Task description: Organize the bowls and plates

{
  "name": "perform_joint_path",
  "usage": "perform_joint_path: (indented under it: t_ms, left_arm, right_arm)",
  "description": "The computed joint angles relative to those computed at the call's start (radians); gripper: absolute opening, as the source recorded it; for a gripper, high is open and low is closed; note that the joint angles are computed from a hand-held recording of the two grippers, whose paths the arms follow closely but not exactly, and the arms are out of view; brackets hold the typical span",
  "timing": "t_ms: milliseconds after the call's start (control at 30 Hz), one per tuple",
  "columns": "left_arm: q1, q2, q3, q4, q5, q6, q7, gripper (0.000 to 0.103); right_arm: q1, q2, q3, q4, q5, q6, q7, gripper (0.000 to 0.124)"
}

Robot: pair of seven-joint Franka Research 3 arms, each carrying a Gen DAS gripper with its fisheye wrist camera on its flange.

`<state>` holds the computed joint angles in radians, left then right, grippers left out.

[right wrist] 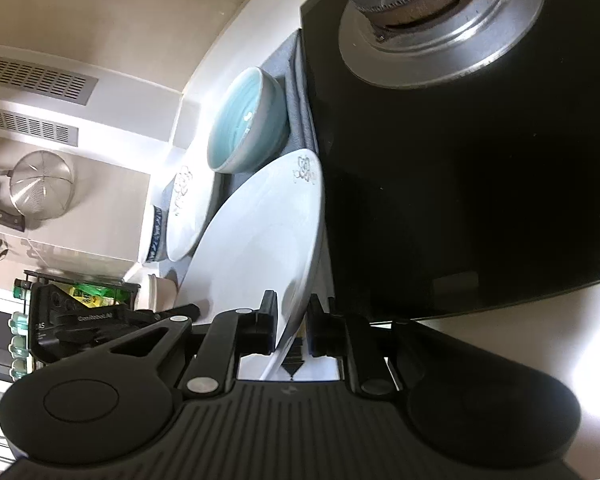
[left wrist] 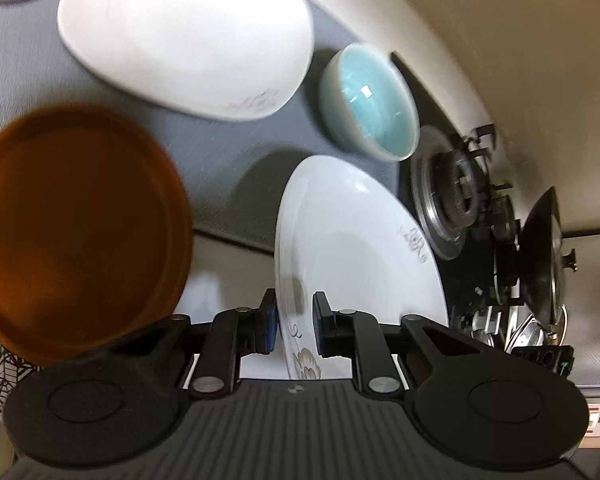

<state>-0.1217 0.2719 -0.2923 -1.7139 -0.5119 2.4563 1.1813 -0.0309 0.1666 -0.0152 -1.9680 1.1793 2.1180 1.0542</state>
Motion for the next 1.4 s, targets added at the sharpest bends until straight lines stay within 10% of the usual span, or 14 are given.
perform_joint_path:
  t_ms: [667,1400]
  left_arm:
    - [0.032,-0.117,0.058,-0.099,-0.012,0.039,-0.029,0.019]
    - [0.17,0.04,0.083,0.129,-0.037,-0.183,0.138,0.019]
  right_arm:
    - [0.062,0.118,0.072,0.252,-0.07,0.023,0.075,0.016]
    - [0.147,0.258,0.148,0.444,-0.211,0.19,0.311,0.016]
